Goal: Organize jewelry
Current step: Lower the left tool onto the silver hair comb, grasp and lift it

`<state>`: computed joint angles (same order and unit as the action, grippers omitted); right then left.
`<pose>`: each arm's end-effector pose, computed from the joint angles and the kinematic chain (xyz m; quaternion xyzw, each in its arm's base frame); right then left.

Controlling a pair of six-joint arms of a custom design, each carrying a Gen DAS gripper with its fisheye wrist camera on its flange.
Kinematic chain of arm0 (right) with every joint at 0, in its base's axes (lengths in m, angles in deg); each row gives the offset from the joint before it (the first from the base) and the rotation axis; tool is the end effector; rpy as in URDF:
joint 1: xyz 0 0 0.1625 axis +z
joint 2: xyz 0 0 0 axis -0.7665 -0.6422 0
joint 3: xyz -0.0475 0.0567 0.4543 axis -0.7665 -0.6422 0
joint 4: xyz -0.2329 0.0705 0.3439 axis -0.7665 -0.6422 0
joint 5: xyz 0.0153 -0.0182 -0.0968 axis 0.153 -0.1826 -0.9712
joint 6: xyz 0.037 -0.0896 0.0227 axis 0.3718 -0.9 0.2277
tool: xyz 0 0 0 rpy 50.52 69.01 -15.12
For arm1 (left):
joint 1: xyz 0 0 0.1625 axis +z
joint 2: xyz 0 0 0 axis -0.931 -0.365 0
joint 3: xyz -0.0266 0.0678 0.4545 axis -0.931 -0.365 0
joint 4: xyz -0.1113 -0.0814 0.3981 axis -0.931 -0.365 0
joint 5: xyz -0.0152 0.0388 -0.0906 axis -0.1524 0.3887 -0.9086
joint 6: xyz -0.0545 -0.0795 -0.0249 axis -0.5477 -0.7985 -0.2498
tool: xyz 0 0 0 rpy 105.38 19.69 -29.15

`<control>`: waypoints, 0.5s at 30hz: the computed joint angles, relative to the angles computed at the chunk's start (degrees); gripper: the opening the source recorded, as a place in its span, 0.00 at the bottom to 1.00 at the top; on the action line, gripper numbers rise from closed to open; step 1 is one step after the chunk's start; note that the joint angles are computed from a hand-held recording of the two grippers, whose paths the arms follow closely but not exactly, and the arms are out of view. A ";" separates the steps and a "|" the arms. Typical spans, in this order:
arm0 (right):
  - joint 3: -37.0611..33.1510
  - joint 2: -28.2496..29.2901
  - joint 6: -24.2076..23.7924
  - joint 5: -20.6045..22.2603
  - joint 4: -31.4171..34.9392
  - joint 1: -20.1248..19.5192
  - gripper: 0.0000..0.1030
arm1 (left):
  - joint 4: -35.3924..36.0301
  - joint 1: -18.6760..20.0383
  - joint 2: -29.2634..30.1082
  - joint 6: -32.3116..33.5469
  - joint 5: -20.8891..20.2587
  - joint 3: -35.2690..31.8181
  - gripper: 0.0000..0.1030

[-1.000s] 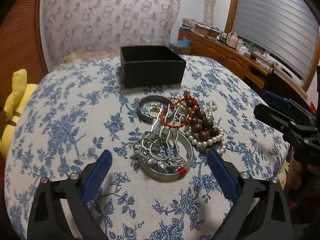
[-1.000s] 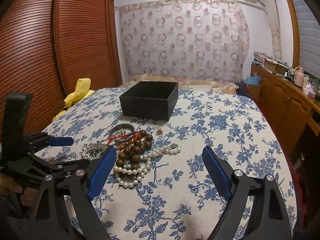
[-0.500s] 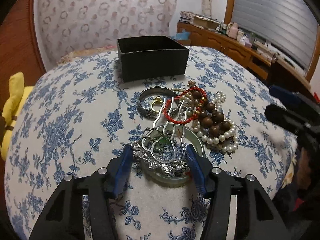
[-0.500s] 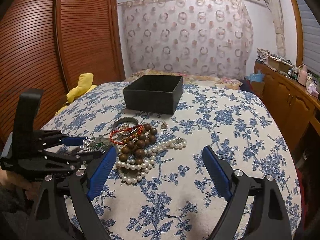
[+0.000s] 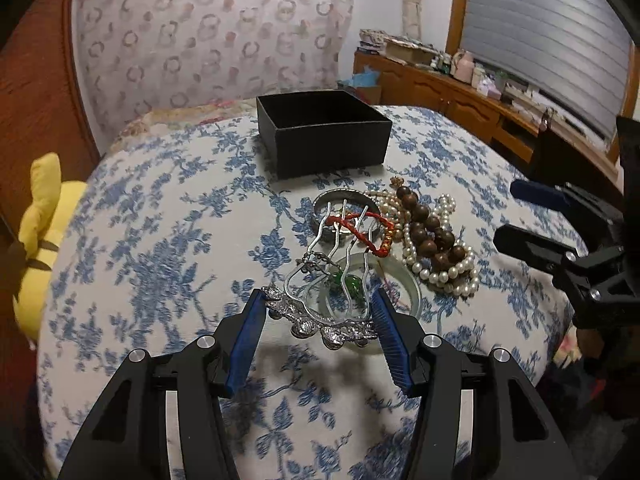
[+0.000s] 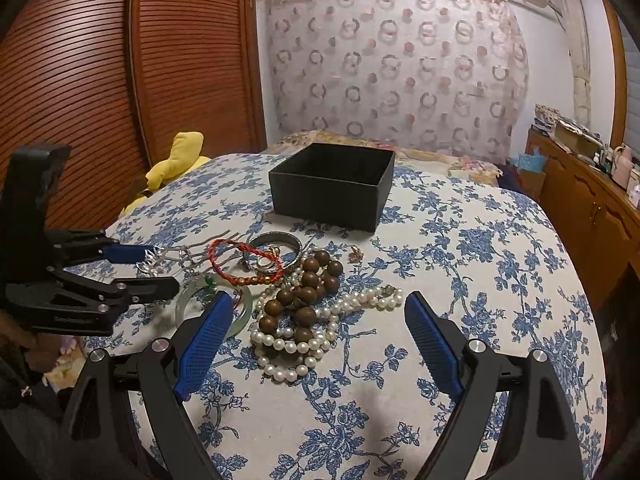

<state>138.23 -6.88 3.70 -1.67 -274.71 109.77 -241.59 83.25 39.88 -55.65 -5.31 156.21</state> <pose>-0.0036 -0.3228 0.2318 0.3886 -0.8488 0.3054 0.1874 -0.2784 -0.2870 -0.0242 0.2217 0.8752 -0.2994 0.3087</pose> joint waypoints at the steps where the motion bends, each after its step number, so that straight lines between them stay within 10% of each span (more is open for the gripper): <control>1: 0.03 0.25 -0.05 -0.10 -0.21 0.06 0.87 | 1.22 -0.14 -0.43 0.13 0.00 -0.10 0.51; 15: -1.21 3.51 -0.09 -2.57 1.38 3.92 0.86 | 18.57 3.70 -8.02 11.22 -2.24 -5.13 0.51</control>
